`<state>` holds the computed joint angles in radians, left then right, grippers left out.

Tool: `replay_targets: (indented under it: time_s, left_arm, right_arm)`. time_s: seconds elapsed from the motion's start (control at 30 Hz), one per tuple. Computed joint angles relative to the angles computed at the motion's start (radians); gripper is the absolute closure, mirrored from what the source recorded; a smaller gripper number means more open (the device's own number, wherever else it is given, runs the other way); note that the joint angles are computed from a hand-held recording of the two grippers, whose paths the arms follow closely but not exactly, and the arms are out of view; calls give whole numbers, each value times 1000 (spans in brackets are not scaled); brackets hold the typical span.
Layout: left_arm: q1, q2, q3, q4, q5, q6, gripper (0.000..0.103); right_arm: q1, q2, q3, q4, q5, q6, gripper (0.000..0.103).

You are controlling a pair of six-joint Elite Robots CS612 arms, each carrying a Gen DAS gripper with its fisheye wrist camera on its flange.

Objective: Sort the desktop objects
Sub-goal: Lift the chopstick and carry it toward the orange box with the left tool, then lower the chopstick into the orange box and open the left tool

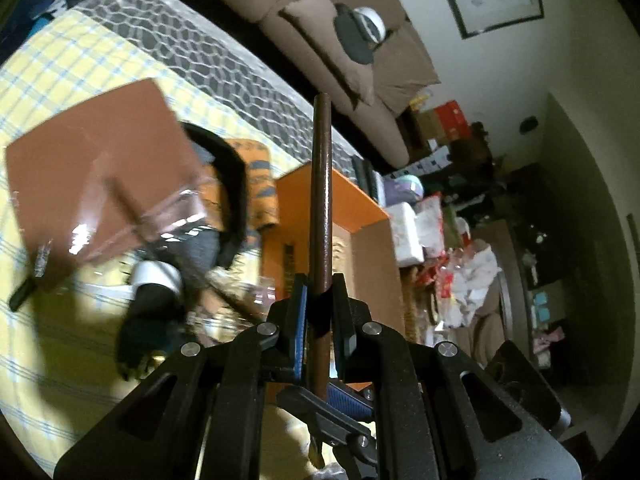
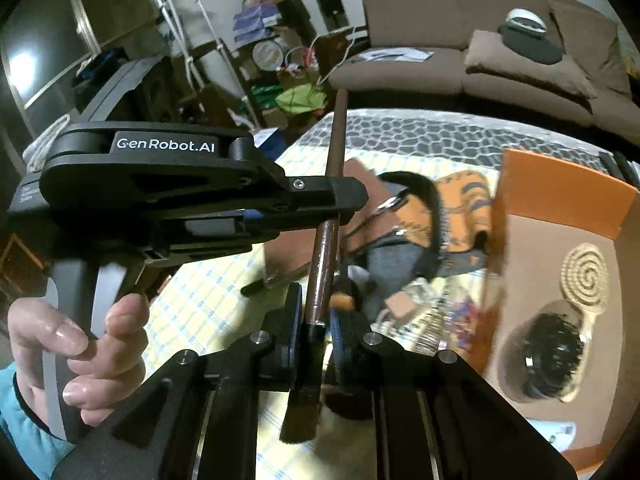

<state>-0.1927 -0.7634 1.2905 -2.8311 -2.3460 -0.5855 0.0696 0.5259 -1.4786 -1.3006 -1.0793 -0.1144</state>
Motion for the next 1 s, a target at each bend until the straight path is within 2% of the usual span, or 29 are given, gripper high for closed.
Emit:
replay_targets:
  time_s: [0.5, 0.63, 0.8, 0.97, 1.0]
  left_arm:
    - [-104, -21, 13, 42, 16, 90, 93]
    - [-128, -27, 20, 78, 56, 132, 93]
    - [-141, -30, 30, 110, 119, 151, 93]
    - [-134, -39, 44, 74, 139, 128, 93]
    - [-131, -39, 43, 69, 142, 122, 90]
  right_arm:
    - [-94, 49, -112, 23, 12, 56, 90]
    - [-110, 60, -119, 24, 3, 89, 90]
    - [-127, 71, -104, 17, 35, 156, 90]
    - [-129, 74, -79, -6, 55, 224, 90]
    - [-128, 72, -74, -8, 55, 232, 90]
